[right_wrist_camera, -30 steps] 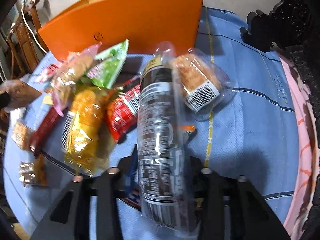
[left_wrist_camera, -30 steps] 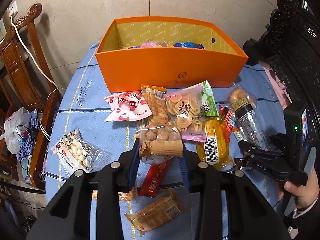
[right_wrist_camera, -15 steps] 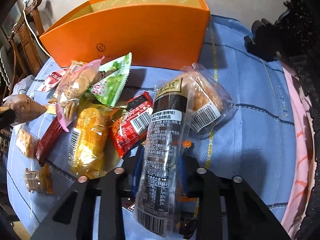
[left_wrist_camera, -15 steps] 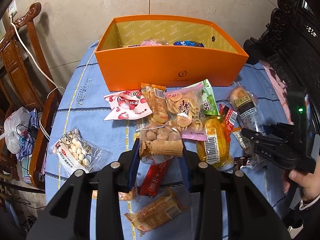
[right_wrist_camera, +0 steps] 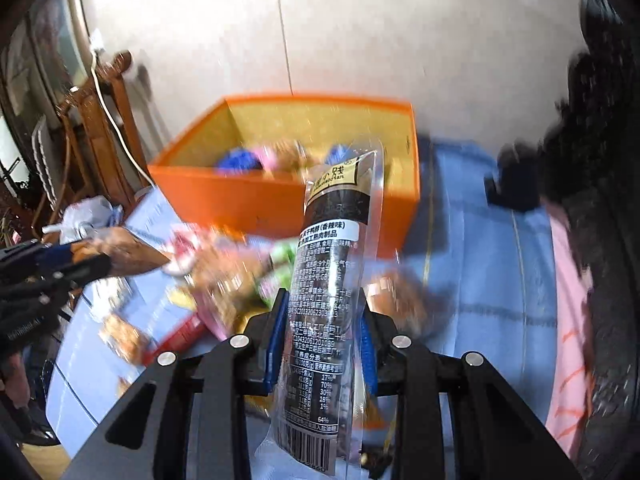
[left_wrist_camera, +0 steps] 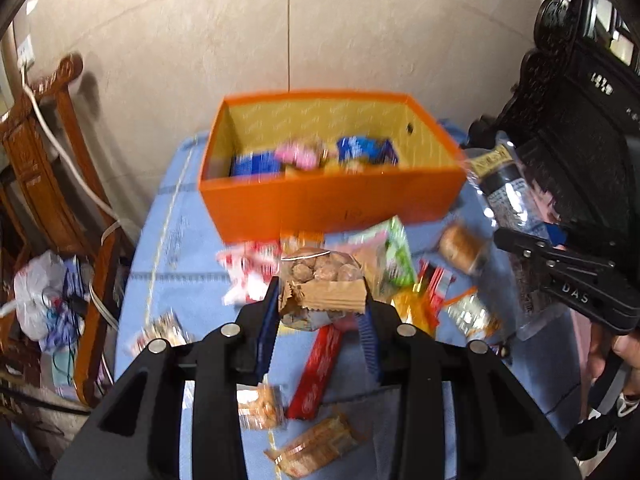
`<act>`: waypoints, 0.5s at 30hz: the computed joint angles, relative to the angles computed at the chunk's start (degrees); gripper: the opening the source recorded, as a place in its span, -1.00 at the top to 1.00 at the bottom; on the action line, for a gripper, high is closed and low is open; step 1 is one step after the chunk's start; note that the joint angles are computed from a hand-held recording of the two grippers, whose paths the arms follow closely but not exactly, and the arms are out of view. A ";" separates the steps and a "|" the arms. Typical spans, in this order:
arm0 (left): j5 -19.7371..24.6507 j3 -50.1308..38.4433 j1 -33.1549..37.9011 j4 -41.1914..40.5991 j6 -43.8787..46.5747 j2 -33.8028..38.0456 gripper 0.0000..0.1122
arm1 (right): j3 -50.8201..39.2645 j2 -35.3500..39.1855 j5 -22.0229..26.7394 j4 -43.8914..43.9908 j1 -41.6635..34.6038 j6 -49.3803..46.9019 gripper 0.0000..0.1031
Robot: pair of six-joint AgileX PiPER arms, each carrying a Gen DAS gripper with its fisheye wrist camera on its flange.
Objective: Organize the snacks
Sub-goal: 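Lower both bags into the orange box and open both tools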
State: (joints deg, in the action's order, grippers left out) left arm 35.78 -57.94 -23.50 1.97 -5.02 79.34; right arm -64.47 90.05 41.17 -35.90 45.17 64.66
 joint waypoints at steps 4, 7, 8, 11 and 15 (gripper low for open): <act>2.14 -9.18 0.09 -0.26 1.67 3.62 0.37 | -8.95 3.35 0.76 2.54 -3.46 -7.71 0.39; 3.46 -17.70 0.41 -0.83 2.45 8.97 0.37 | -14.97 6.25 1.11 4.83 -6.40 -12.46 0.39; 3.71 -20.53 0.43 -0.42 2.37 10.96 0.37 | -18.22 8.06 1.73 6.17 -7.83 -14.82 0.39; 5.33 -30.33 1.47 -2.55 4.00 18.16 0.37 | -26.02 13.39 2.42 9.45 -11.62 -19.42 0.39; 10.67 -52.13 1.50 0.45 2.37 36.07 0.37 | -46.94 29.33 10.68 20.82 -18.13 -30.41 0.37</act>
